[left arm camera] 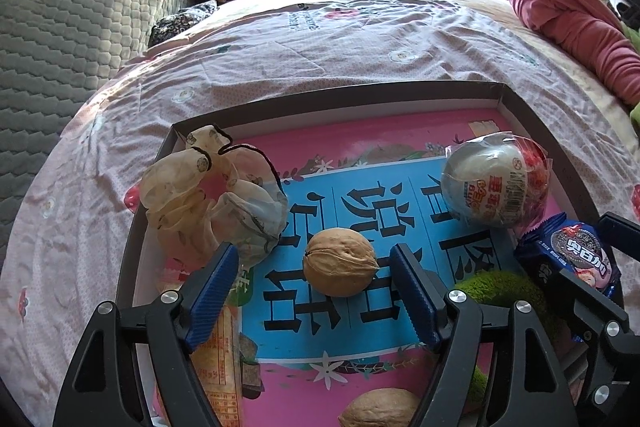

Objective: Organize objects
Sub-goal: 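Open the left gripper releasing the walnut while the right gripper releases the packet, then withdraw both open grippers up and away from the tray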

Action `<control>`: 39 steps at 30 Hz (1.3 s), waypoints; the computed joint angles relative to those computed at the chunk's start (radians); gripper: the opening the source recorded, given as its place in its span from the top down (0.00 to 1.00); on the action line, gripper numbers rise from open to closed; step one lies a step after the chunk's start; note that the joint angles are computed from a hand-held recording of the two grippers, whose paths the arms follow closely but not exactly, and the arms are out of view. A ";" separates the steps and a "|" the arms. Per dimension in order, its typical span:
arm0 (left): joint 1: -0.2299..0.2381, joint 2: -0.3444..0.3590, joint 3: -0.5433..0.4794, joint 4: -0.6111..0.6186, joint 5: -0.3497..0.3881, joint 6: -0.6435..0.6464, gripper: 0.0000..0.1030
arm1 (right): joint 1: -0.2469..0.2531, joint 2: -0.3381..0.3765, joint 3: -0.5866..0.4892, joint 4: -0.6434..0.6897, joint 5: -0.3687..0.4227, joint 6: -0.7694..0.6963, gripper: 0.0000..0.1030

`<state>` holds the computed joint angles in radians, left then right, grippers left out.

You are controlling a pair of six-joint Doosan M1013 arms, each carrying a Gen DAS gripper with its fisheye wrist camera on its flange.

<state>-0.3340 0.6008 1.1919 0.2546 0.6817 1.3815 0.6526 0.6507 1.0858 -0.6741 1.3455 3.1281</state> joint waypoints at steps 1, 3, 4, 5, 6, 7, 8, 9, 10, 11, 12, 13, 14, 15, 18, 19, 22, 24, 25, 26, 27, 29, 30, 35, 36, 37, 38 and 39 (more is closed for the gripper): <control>0.001 -0.002 0.001 -0.005 0.001 0.005 0.23 | 0.000 0.000 0.000 -0.002 0.002 0.002 0.42; 0.002 -0.006 0.004 -0.011 -0.001 0.001 0.23 | 0.000 -0.002 0.001 -0.003 0.002 0.002 0.41; 0.002 -0.007 0.004 -0.010 0.000 0.002 0.23 | 0.001 -0.002 0.000 -0.005 0.004 0.003 0.41; 0.002 -0.007 0.004 -0.006 0.002 -0.002 0.23 | 0.001 -0.003 0.002 -0.005 0.002 0.005 0.41; 0.002 -0.009 0.005 -0.001 0.004 -0.008 0.23 | 0.001 -0.004 0.004 -0.005 0.002 0.005 0.41; 0.002 -0.009 0.005 -0.003 0.005 -0.005 0.23 | 0.001 -0.005 0.005 -0.007 0.002 0.006 0.41; 0.001 -0.011 0.006 0.002 0.006 -0.010 0.23 | 0.001 -0.007 0.009 -0.010 -0.001 0.010 0.41; 0.001 -0.012 0.006 0.003 0.007 -0.012 0.23 | 0.002 -0.008 0.011 -0.011 -0.001 0.014 0.41; 0.001 -0.014 0.007 0.003 0.006 -0.013 0.23 | 0.002 -0.009 0.011 -0.013 -0.001 0.016 0.39; 0.001 -0.015 0.007 0.006 0.008 -0.017 0.23 | 0.003 -0.010 0.012 -0.015 0.001 0.018 0.38; 0.003 -0.017 0.008 -0.001 0.010 -0.015 0.23 | 0.004 -0.010 0.011 -0.016 0.004 0.021 0.34; 0.005 -0.019 0.007 -0.012 0.014 -0.010 0.23 | 0.005 -0.010 0.010 -0.019 0.007 0.024 0.32; 0.006 -0.020 0.007 -0.017 0.017 -0.009 0.23 | 0.005 -0.010 0.009 -0.022 0.009 0.025 0.32; 0.007 -0.024 0.010 -0.018 0.013 -0.011 0.23 | 0.006 -0.011 0.007 -0.023 0.012 0.028 0.31; 0.008 -0.032 0.013 -0.017 0.012 -0.014 0.23 | 0.009 -0.008 -0.003 -0.031 0.022 0.026 0.25; 0.009 -0.036 0.016 -0.016 0.009 -0.017 0.23 | 0.010 -0.008 -0.005 -0.037 0.025 0.028 0.24; 0.012 -0.044 0.021 -0.020 0.006 -0.019 0.22 | 0.014 -0.006 -0.015 -0.051 0.040 0.034 0.20; 0.013 -0.050 0.026 -0.016 0.003 -0.025 0.22 | 0.015 -0.006 -0.017 -0.059 0.049 0.041 0.17; 0.014 -0.051 0.026 -0.017 0.004 -0.024 0.22 | 0.016 -0.006 -0.017 -0.061 0.050 0.042 0.16; 0.015 -0.052 0.027 -0.017 0.004 -0.024 0.21 | 0.016 -0.007 -0.016 -0.062 0.050 0.046 0.15; 0.016 -0.053 0.027 -0.020 0.005 -0.025 0.21 | 0.016 -0.008 -0.014 -0.063 0.046 0.050 0.15; 0.017 -0.055 0.029 -0.019 0.003 -0.024 0.21 | 0.016 -0.010 -0.011 -0.065 0.038 0.054 0.15; 0.017 -0.057 0.031 -0.017 0.002 -0.027 0.21 | 0.016 -0.011 -0.009 -0.065 0.033 0.055 0.14; 0.020 -0.063 0.036 -0.024 0.000 -0.024 0.21 | 0.018 -0.015 -0.005 -0.074 0.033 0.062 0.10; 0.022 -0.064 0.036 -0.038 0.000 -0.015 0.21 | 0.019 -0.016 -0.004 -0.078 0.035 0.066 0.09; 0.023 -0.064 0.036 -0.043 0.002 -0.013 0.21 | 0.019 -0.016 -0.004 -0.082 0.038 0.069 0.07; 0.022 -0.064 0.035 -0.038 0.006 -0.017 0.21 | 0.020 -0.017 -0.003 -0.085 0.039 0.072 0.05; 0.023 -0.064 0.035 -0.035 0.007 -0.018 0.21 | 0.020 -0.016 -0.003 -0.087 0.042 0.074 0.04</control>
<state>-0.3112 0.5372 1.2269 0.2192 0.6887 1.3638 0.6724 0.6345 1.0828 -0.7607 1.3873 3.2023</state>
